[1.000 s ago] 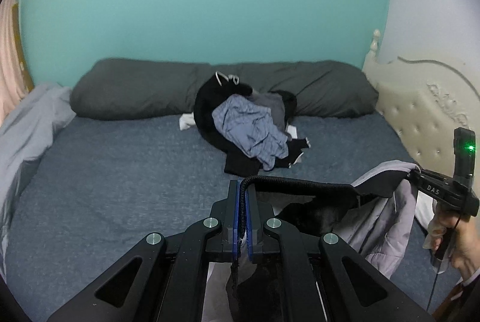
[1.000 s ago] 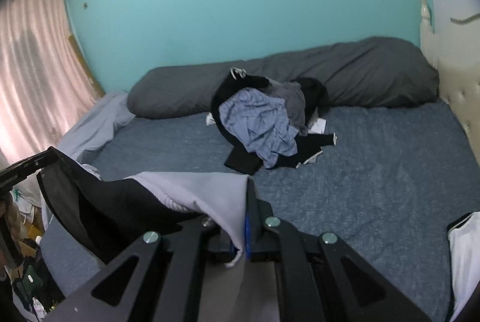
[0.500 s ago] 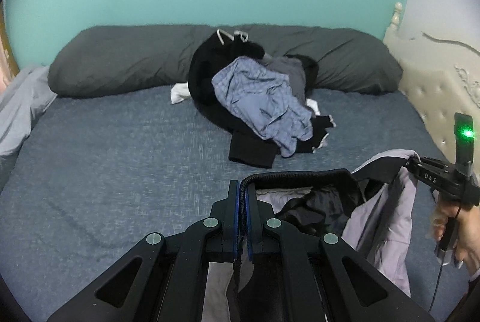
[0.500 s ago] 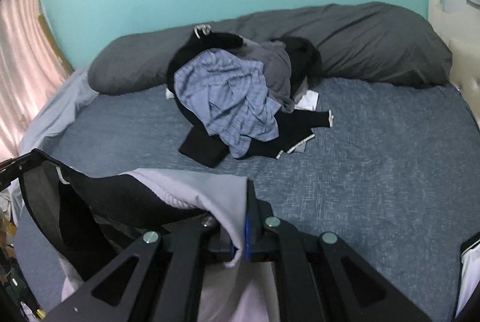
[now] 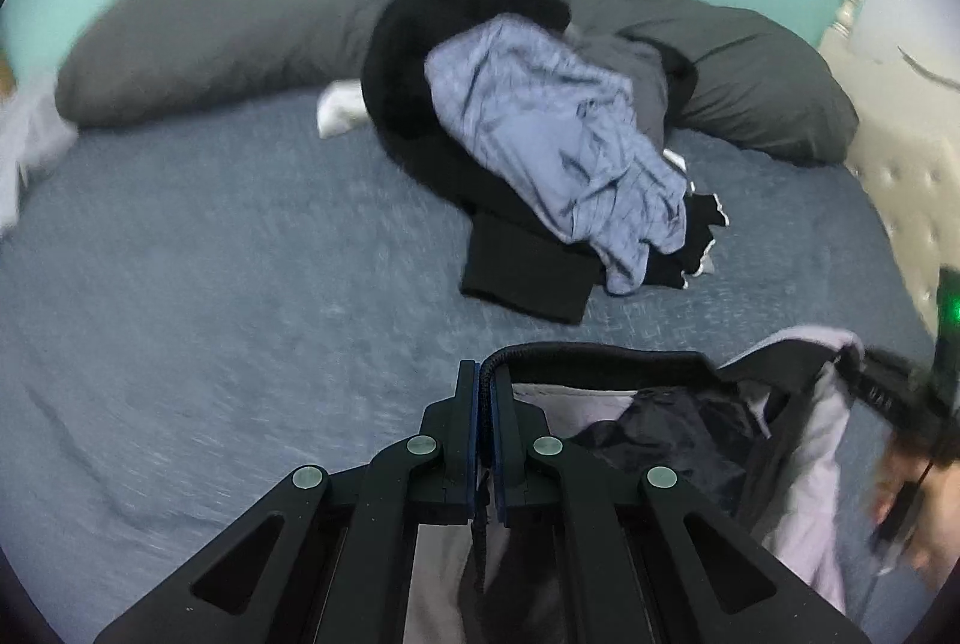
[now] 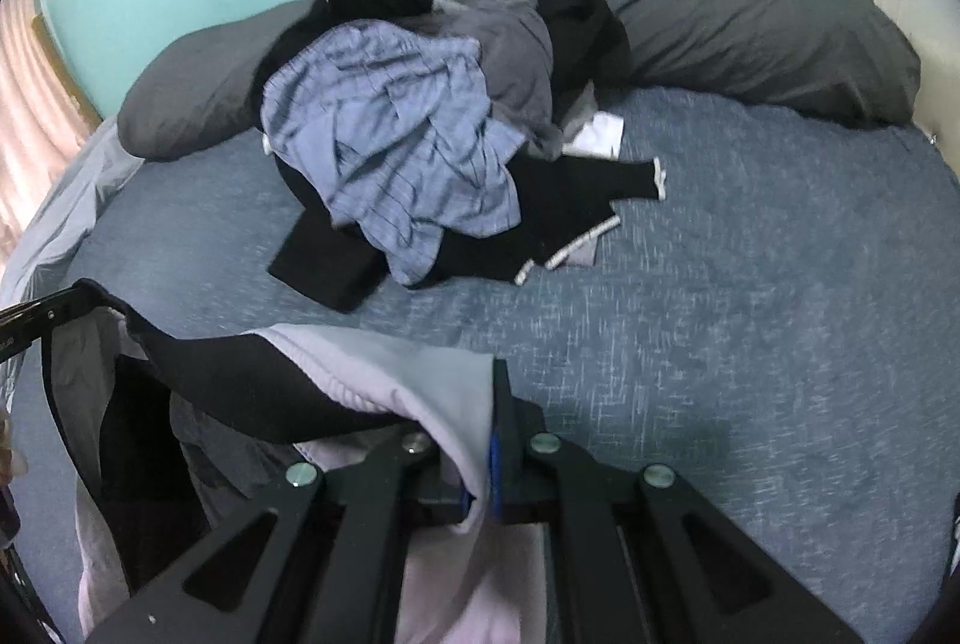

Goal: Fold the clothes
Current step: 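Lower the jacket onto the bed with both grippers, laying it flat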

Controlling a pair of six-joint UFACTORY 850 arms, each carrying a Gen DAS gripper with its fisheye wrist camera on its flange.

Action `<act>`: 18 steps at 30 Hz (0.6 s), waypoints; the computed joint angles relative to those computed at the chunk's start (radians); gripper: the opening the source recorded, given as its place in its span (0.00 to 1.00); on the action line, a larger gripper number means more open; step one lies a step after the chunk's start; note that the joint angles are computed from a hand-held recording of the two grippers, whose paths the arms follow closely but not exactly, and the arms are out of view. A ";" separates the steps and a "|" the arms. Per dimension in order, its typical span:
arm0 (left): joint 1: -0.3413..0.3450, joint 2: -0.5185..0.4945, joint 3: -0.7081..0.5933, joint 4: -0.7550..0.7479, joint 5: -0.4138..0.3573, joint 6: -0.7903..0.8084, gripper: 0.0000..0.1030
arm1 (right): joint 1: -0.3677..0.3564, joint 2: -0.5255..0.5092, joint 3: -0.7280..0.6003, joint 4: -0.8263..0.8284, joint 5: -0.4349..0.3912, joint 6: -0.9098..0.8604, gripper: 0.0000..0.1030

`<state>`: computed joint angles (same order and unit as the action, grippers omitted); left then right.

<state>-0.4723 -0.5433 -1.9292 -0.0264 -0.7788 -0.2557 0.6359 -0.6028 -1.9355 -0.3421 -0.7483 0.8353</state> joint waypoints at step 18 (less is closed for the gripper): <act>0.010 0.027 0.162 -0.192 0.049 0.152 0.52 | -0.011 0.037 0.129 0.096 0.087 0.092 0.60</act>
<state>-0.4618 -0.5161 -1.7674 -0.2189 -0.7294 -0.1040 0.6250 -0.5653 -1.8067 -0.2461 -0.6610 0.9273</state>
